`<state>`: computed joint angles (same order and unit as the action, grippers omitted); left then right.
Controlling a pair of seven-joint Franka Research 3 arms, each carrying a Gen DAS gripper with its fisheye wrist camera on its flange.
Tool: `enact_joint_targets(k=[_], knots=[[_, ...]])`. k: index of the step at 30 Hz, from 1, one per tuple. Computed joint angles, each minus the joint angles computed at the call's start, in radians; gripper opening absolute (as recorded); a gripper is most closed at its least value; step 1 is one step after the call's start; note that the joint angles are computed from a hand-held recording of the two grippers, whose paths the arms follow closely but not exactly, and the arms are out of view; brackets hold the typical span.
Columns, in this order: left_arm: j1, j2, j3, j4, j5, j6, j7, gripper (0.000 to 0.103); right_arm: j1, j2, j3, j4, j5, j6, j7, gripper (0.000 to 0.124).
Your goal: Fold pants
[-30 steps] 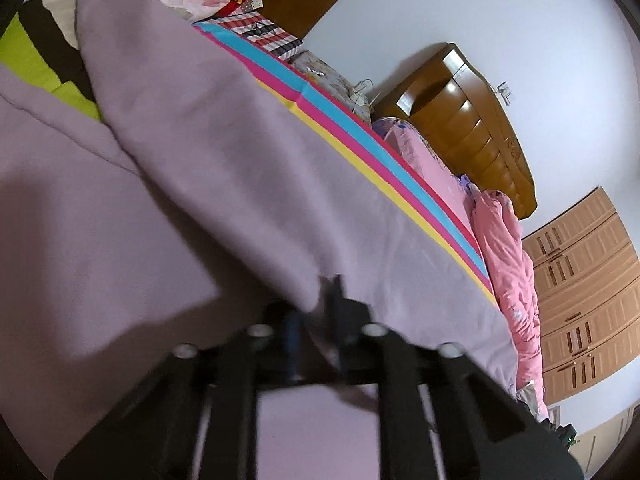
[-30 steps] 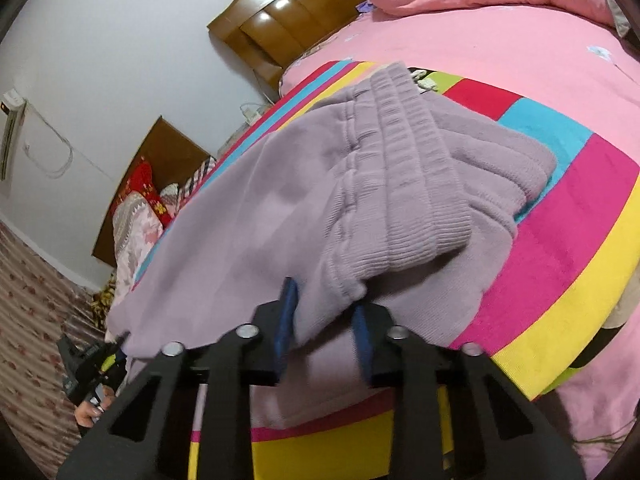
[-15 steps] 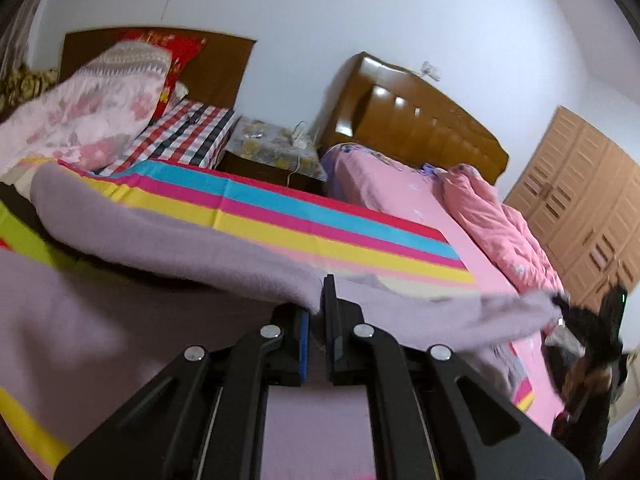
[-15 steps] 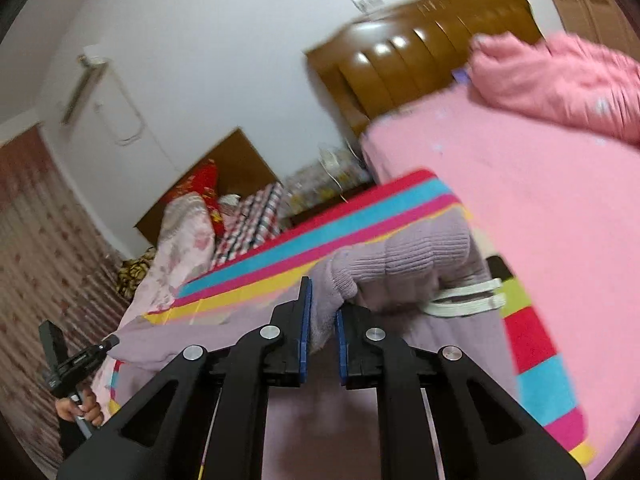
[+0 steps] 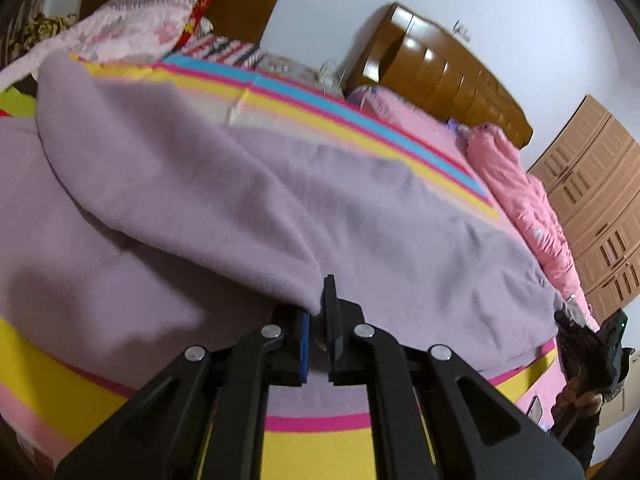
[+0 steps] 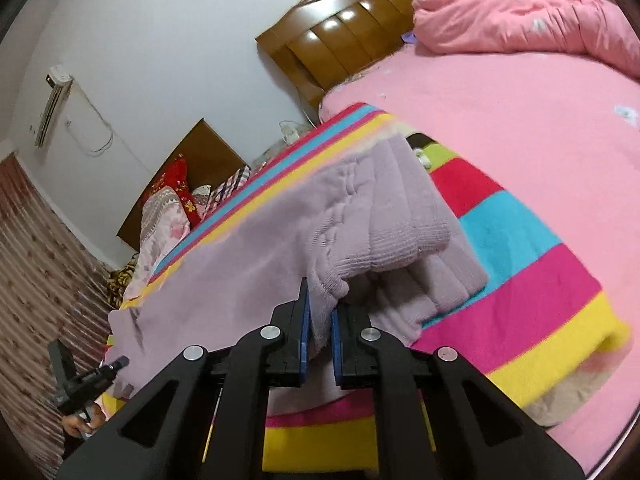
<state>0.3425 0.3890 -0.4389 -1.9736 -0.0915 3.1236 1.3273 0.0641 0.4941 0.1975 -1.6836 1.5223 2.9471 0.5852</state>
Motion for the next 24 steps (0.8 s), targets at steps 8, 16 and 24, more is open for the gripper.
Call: enact_joint_targets(k=[8, 16, 24], knots=[[-0.014, 0.018, 0.027, -0.017, -0.017, -0.043, 0.020, 0.007, -0.044, 0.038, 0.001, -0.011, -0.087, -0.087, 0.165, 0.007], [0.206, 0.045, -0.204, -0.074, -0.097, 0.046, 0.091, 0.041, -0.065, 0.018, 0.008, -0.028, -0.069, -0.124, 0.155, 0.023], [0.488, 0.220, -0.467, -0.006, -0.026, 0.051, 0.065, 0.042, -0.047, 0.024, -0.003, -0.017, -0.118, -0.121, 0.225, 0.024]])
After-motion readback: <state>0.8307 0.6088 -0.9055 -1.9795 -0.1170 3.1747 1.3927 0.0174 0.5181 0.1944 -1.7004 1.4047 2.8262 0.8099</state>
